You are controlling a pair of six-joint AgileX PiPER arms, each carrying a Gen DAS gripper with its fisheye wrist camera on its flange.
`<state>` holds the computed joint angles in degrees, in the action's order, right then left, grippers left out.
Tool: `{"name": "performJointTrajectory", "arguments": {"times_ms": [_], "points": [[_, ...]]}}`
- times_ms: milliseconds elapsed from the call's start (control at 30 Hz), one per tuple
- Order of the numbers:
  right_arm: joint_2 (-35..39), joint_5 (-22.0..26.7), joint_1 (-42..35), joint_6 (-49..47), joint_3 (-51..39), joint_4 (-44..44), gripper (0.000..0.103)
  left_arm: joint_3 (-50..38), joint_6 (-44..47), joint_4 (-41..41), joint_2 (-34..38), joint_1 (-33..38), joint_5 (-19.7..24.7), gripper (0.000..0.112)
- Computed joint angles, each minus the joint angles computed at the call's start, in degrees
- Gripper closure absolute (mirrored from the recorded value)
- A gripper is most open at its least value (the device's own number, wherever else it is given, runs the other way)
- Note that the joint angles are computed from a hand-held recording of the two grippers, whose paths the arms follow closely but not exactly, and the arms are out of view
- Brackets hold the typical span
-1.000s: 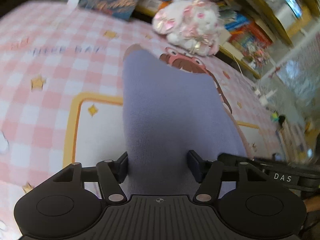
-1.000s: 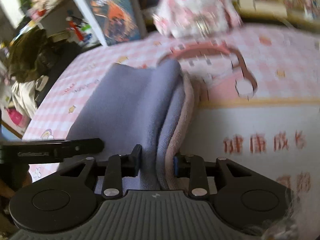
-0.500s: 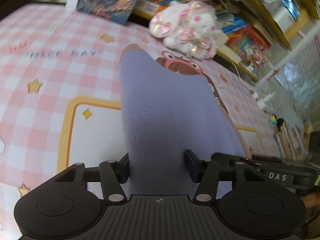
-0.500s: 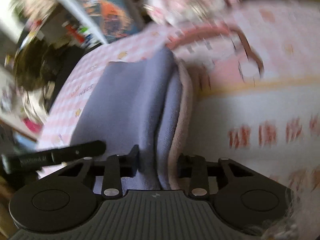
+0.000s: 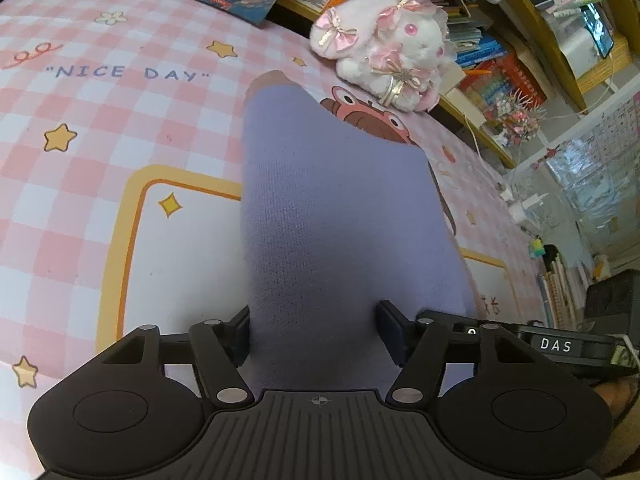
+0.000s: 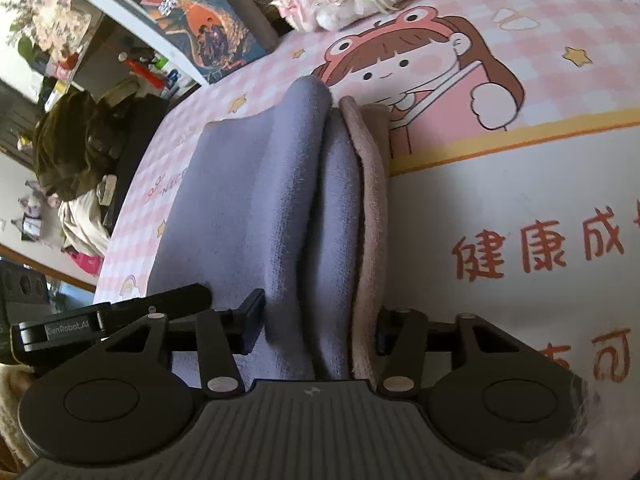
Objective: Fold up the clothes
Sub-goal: 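Lift the held sweater end and fold it over the rest with both grippers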
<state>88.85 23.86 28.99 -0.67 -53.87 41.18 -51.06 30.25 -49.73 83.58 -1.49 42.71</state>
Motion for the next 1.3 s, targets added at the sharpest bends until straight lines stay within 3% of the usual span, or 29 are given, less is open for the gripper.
{"name": "performJointTrajectory", "arguments": {"times_ms": [67, 133, 267, 333, 633, 900, 1133, 1300], "points": [[-0.2, -0.8, 0.9, 1.2, -0.3, -2.6, 0.071, 0.3, -1.2, 1.6, -1.4, -1.6, -2.0, 0.058], [-1.2, -2.8, 3.1, 6.8, -0.6, -11.2, 0.073, 0.8, -1.9, 2.9, -3.2, -3.5, -4.3, 0.061], [-3.8, -6.6, 6.5, 18.5, 0.2, -28.7, 0.074, 1.7, -1.9, 2.7, -5.9, -5.9, -8.2, 0.061], [-5.0, -8.3, 6.6, 18.8, 1.4, -30.4, 0.074, 1.9, -3.2, 3.2, -6.7, -7.2, -9.6, 0.061], [-10.2, -9.0, 2.0, 0.9, 6.2, -16.8, 0.074, 1.0, -21.3, 16.0, -7.8, -17.9, -16.6, 0.061], [-15.7, -5.1, -6.3, -23.9, 11.3, 3.0, 0.074, -0.3, -49.9, 38.9, -6.9, -29.4, -21.5, 0.061], [-18.0, 1.5, -14.2, -38.1, 13.5, 12.7, 0.074, -1.3, -71.2, 56.1, -5.8, -35.9, -21.3, 0.061], [-18.3, 4.4, -17.0, -42.6, 14.0, 15.6, 0.074, -1.7, -76.8, 60.6, -5.6, -37.6, -20.5, 0.061]]}}
